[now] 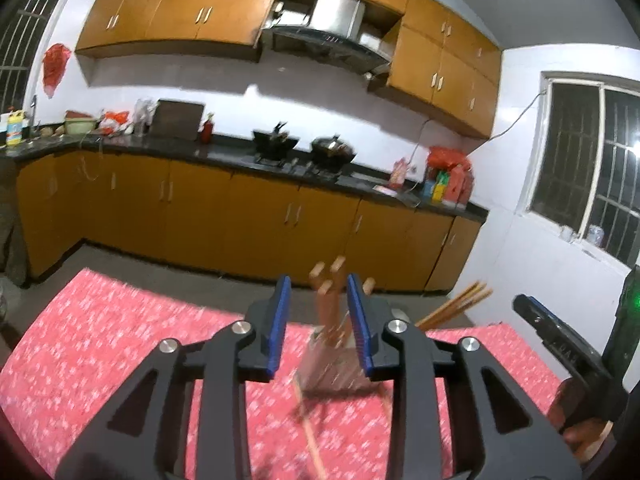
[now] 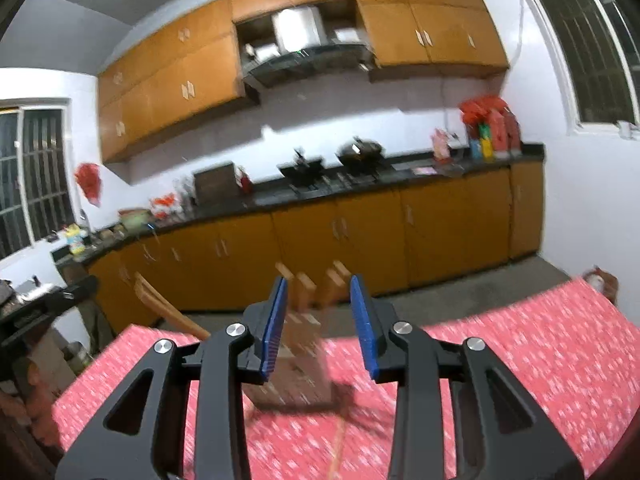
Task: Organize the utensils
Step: 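Drop the chopsticks into the holder by opening both tools, then lower both tools and close each on one of the last chopsticks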
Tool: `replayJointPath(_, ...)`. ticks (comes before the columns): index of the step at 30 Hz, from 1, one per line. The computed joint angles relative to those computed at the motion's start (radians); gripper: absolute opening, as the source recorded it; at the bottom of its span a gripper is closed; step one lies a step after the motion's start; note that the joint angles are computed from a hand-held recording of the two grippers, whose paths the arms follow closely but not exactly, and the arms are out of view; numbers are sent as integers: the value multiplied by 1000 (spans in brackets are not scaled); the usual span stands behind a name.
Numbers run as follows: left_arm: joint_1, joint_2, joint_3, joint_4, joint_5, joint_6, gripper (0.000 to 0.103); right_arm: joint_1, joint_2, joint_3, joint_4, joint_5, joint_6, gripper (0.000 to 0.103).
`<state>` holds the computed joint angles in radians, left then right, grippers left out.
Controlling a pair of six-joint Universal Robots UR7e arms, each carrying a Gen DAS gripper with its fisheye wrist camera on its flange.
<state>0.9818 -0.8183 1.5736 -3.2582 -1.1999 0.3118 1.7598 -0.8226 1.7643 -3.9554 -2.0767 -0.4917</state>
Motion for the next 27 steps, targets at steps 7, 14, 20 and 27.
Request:
replayJointPath(7,52,11,70,92,135,-41,33,-86,-8,66,261,-102,203,34)
replayJointPath(14,91,49,87,237,187,-106,34,-123,30,95,440,-55,282,34)
replayJointPath(20,93,55,109,258,167,-112,39,-114,81,67,462,-95,275,27)
replayJointPath(27,80,73,105,295,145,-128,39,-116,98,48,438,-138,260,7)
